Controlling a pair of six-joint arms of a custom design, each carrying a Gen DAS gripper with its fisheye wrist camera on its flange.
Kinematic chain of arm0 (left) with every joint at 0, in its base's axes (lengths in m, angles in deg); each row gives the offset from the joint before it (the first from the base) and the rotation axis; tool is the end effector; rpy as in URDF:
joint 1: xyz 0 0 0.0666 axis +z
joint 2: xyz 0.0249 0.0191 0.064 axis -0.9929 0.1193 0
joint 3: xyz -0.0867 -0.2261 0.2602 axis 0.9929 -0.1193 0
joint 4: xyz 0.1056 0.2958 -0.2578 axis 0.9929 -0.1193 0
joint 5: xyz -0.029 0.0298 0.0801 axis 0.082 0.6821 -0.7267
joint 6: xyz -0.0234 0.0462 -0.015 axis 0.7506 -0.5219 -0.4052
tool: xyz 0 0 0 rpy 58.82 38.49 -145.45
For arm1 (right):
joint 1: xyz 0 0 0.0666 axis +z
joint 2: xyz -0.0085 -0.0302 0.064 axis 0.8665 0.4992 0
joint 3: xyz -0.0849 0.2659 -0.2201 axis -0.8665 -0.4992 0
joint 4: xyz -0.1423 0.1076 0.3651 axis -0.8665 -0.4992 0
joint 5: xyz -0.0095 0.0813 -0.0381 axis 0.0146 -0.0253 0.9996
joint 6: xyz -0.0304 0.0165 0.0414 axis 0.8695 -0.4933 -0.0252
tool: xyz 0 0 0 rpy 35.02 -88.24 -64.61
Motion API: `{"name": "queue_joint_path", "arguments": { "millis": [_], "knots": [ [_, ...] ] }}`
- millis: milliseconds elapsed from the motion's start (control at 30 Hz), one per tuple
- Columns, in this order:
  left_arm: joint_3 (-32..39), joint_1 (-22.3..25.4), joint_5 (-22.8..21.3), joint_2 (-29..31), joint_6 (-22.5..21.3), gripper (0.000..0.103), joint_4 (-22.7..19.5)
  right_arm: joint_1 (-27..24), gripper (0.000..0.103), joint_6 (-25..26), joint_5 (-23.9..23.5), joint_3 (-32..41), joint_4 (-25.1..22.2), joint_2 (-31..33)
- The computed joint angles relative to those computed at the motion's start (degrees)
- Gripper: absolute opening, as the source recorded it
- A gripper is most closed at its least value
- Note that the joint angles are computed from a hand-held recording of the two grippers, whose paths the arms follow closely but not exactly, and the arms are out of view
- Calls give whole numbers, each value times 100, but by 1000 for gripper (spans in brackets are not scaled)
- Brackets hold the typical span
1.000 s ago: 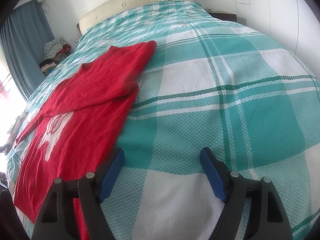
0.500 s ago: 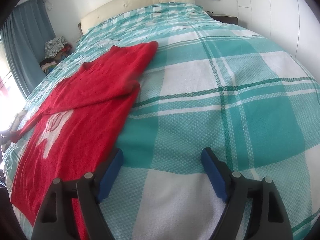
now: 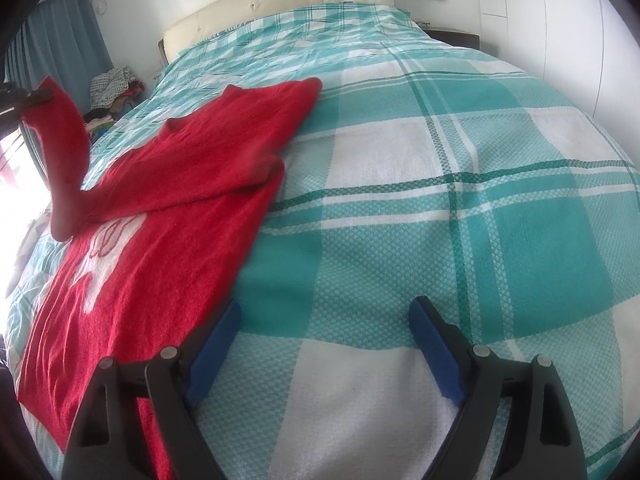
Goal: Fold small clothes
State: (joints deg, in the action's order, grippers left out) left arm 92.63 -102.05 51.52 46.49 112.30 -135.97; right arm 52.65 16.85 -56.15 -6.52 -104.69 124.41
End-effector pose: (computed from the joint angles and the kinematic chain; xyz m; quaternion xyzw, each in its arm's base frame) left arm 0.4945 -0.1684 0.4427 -0.0799 0.9250 -0.1298 0.3481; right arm 0.4334 -0.0413 0.2755 -0.1407 0.9270 0.1504 0.3134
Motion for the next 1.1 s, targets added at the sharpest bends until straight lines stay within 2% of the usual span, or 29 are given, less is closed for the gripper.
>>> {"name": "queue_joint_path", "arguments": {
  "millis": [33, 100, 133, 167, 233, 333, 367, 433, 467, 533, 633, 733, 800, 833, 867, 933, 967, 1033, 1067, 1100],
  "knots": [
    [53, -48, 196, 181, -20, 10, 75, 0, 86, 0, 0, 0, 0, 0],
    [107, -151, 151, 466, 52, 30, 135, 1, 86, -1, 0, -3, 1, -2],
    [140, -182, 97, 588, 119, 59, 96, 3, 87, -5, 3, -6, 5, -4],
    [119, -210, 34, 646, 150, 71, 91, 3, 87, -5, 3, -6, 5, -4],
    [-51, -226, -76, 582, 105, 71, 129, -2, 87, -6, -9, -4, 2, -1],
    [-572, -165, -198, 86, -50, 75, 219, -12, 87, 4, -49, 37, -81, 10],
    [-776, -141, -407, -145, -112, 80, 150, -31, 86, 20, -87, 102, -187, 30],
    [-1352, -122, -1093, -777, -200, 89, 22, -93, 85, -71, -100, 249, -407, -19],
    [-1706, -108, -1460, -1134, -198, 95, 39, -152, 84, -136, -275, 286, -422, -104],
    [-2474, -97, -2079, -1878, -132, 98, 175, -218, 84, -358, -895, 500, -596, -174],
    [-3325, -31, -2686, -2631, 396, 98, 238, 35, 82, -881, -1761, 1162, -1020, 164],
    [-4117, 52, -3004, -3302, 801, 98, 681, 579, 67, -1432, -1889, 2053, -1576, 966],
    [-4507, 106, -3227, -3599, 943, 98, 827, 932, 45, -1590, -1651, 2646, -2032, 1594],
    [-4494, 220, -3201, -3583, 1173, 98, 623, 1079, 42, -1672, -1491, 2839, -2121, 1814],
    [-4440, 407, -2951, -3563, 1331, 98, 508, 1219, 39, -1718, -1309, 3007, -2185, 2010],
    [-4627, 763, -2351, -3865, 1265, 98, 891, 1496, 38, -1797, -679, 3217, -2172, 2257],
    [-4684, 867, -2285, -3956, 1291, 98, 1001, 1599, 38, -1882, -447, 3255, -2092, 2330],
    [-4690, 1050, -2205, -3985, 1405, 98, 989, 1724, 38, -1982, -362, 3373, -2191, 2540],
    [-4689, 1149, -2064, -3976, 1441, 98, 989, 1772, 23, -2045, -234, 3349, -2150, 2542],
    [-4698, 1259, -1898, -3980, 1489, 98, 998, 1805, 3, -2115, 22, 3305, -1997, 2482]
  ]
}}
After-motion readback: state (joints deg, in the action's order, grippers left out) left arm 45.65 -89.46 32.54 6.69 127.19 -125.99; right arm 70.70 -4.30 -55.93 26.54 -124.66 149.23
